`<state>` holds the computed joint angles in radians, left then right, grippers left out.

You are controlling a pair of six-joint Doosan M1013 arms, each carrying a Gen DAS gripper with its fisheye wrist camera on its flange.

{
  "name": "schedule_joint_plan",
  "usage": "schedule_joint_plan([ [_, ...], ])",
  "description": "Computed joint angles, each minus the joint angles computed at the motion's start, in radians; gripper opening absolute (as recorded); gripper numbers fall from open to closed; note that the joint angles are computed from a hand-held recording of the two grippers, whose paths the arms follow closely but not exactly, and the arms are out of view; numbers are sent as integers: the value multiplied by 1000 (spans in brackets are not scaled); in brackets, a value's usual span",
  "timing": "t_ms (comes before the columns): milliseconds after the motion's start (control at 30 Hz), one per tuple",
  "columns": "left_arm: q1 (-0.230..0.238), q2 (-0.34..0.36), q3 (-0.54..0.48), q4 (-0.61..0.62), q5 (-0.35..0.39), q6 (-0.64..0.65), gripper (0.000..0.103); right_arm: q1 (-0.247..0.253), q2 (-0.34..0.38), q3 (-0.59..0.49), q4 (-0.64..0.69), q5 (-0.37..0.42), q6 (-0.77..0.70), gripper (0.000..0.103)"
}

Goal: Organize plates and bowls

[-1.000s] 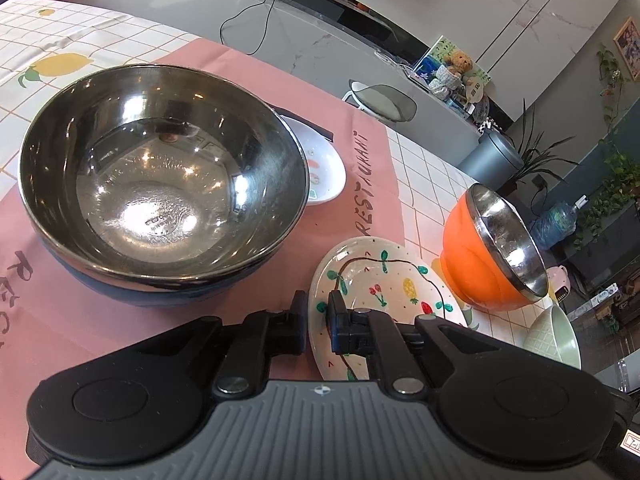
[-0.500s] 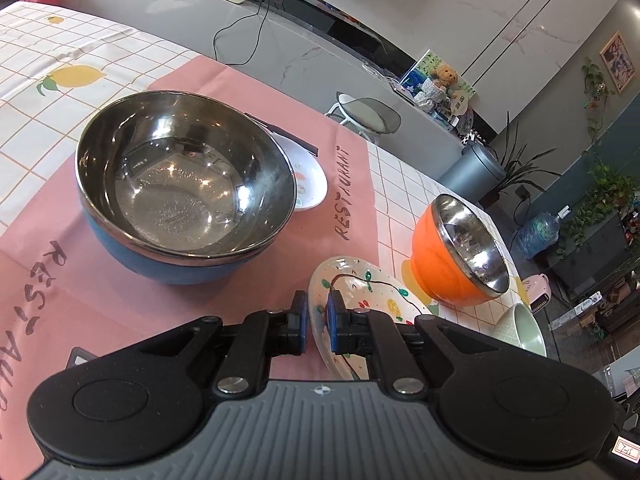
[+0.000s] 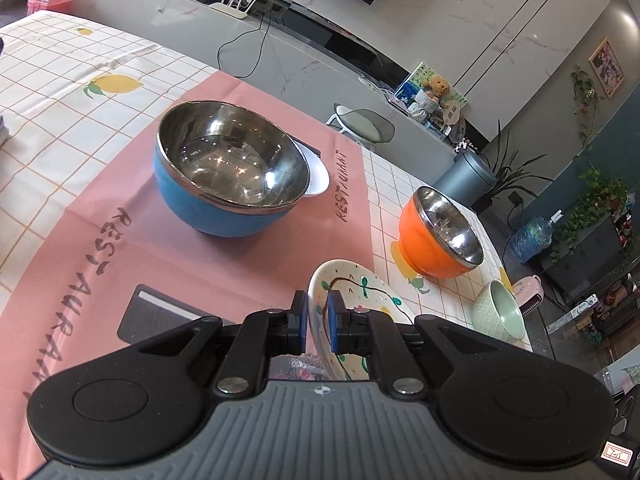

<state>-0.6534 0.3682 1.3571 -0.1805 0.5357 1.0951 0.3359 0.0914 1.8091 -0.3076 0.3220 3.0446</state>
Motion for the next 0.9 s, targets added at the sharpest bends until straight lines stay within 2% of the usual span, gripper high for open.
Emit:
schedule_joint_plan([
  [533,-9,-99,141,68,-26,-71,11,93,-45,31,-62,62,56,6],
  [900,-12,-110,174,90,-4,-85,11,108,-35,24,-34,104,8,6],
])
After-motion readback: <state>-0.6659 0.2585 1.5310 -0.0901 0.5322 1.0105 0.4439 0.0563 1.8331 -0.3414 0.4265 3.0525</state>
